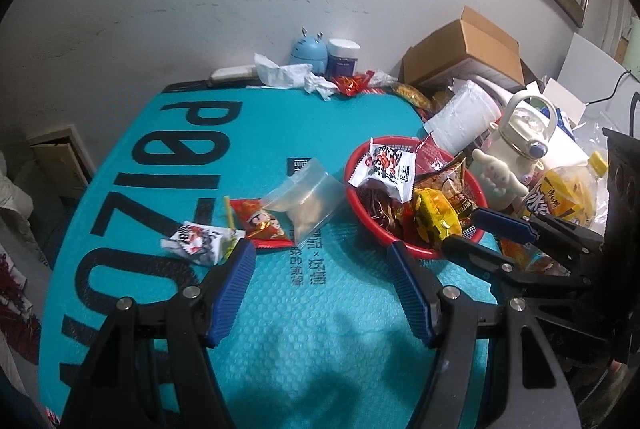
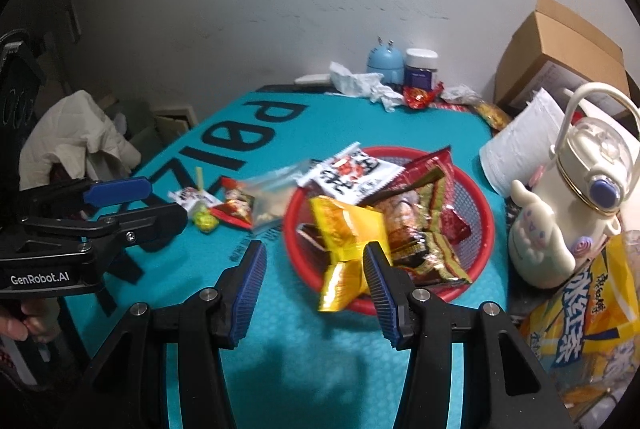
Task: Organize snacks
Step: 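Move both open tools back toward the remaining snacks on the board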
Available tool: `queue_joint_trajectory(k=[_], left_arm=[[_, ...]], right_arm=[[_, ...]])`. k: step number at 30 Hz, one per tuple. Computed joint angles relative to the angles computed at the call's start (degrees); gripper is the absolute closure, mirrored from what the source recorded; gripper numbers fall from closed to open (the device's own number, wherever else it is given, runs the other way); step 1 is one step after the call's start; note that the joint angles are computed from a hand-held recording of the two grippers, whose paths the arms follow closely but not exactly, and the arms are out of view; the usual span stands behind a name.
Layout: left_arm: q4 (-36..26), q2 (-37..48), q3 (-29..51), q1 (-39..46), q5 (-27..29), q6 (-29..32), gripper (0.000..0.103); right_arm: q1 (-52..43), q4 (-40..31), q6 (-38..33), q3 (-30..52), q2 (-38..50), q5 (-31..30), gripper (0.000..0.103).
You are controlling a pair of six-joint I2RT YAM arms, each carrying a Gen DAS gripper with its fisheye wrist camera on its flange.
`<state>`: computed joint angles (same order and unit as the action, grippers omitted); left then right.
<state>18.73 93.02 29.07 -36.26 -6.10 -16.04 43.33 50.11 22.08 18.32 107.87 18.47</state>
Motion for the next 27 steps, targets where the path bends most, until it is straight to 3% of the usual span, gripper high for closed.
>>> queue_joint_trajectory(k=[14,22,27], left_arm=[[-2.7,-17.7,-12.8,-1.4,-5.7,-4.9,0.036],[-2.9,-23.2,-17.9,1.5,-3.6,-5.8,0.036],[0.9,-19.7,-18.8,6.9,0.7,-4.6,0.036]], right_arm=[[10.5,-0.7,0.3,1.2,-0.9,2.3,0.053],[12.5,-1.3,0.2,5.3,3.1,0.1,0.053],[11.5,-3.6,-1.2,9.7,6.3,-2.7,0.053]])
